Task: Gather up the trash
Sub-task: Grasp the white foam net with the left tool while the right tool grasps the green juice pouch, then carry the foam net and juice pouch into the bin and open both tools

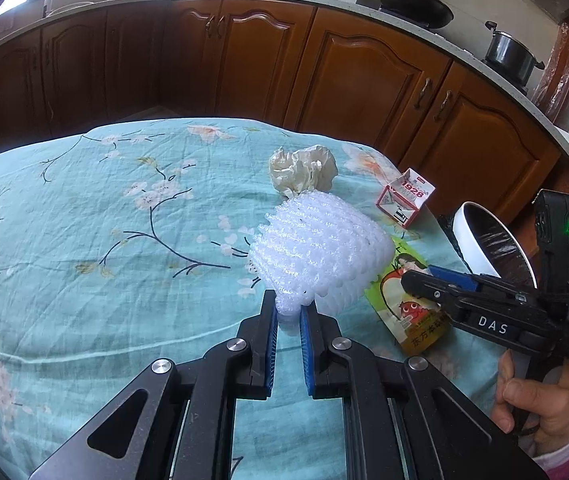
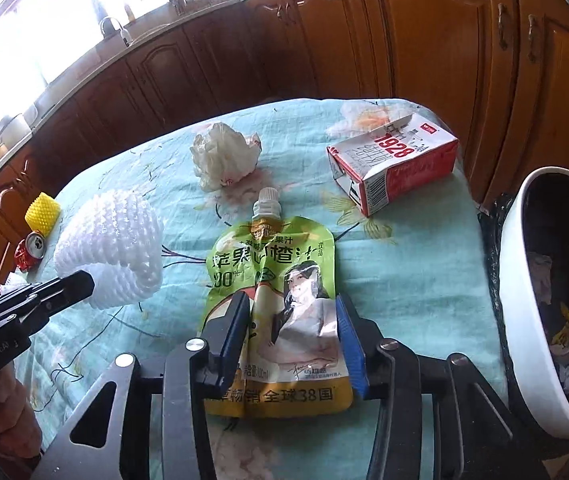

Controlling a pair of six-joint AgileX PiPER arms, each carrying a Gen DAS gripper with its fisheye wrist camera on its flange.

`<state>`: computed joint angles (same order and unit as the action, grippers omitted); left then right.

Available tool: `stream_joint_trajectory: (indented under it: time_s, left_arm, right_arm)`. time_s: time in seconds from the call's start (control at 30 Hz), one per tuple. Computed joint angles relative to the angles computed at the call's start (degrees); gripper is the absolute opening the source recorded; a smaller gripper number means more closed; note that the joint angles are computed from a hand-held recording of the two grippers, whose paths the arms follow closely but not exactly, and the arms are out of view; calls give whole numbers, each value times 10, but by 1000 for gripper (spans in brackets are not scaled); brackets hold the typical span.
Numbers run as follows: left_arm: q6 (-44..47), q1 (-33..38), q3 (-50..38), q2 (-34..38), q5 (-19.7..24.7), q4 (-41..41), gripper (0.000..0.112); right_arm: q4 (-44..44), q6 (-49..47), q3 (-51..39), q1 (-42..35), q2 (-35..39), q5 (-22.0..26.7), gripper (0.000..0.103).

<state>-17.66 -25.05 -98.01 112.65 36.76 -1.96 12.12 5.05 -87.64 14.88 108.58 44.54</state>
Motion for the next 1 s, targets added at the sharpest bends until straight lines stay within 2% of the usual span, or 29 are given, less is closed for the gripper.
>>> stream_joint_trajectory:
  time_s: [0.13,0.4,0.47,0.53,0.63,0.77,0.83,0.9,1.0]
  left_arm:
    - [2,-6,-9,4,4,2,9]
    - [15,-21,-24,11,8,-10,9]
    - [15,-24,-29,14,11,-6,9]
    - [16,-25,-34,18,15,-7,9]
    - [14,-26,-37,22,20,-4,9]
    - [8,-24,-38,23,22,0,9]
    - [5,-23,-40,26,24,2,9]
    - [4,-23,-43,28,26,1,9]
    - [3,-27,-54,35,31,4,9]
  right_arm:
    - [-17,17,27,6,-35,-19,27]
    - [-4,11,78,-5,-89,-36,25]
    - [20,-6,88,-18,-91,-32,27]
    - [67,-37,78,-35,-69,1,37]
    - [99,-63,74,-41,-53,13,48]
    - [74,-63,40,-21,-31,35,53]
    - [47,-52,28,-8,-26,35,37]
    - [54,-57,30,-7,-31,27,27]
    - [37,-40,46,-1,-48,10,21]
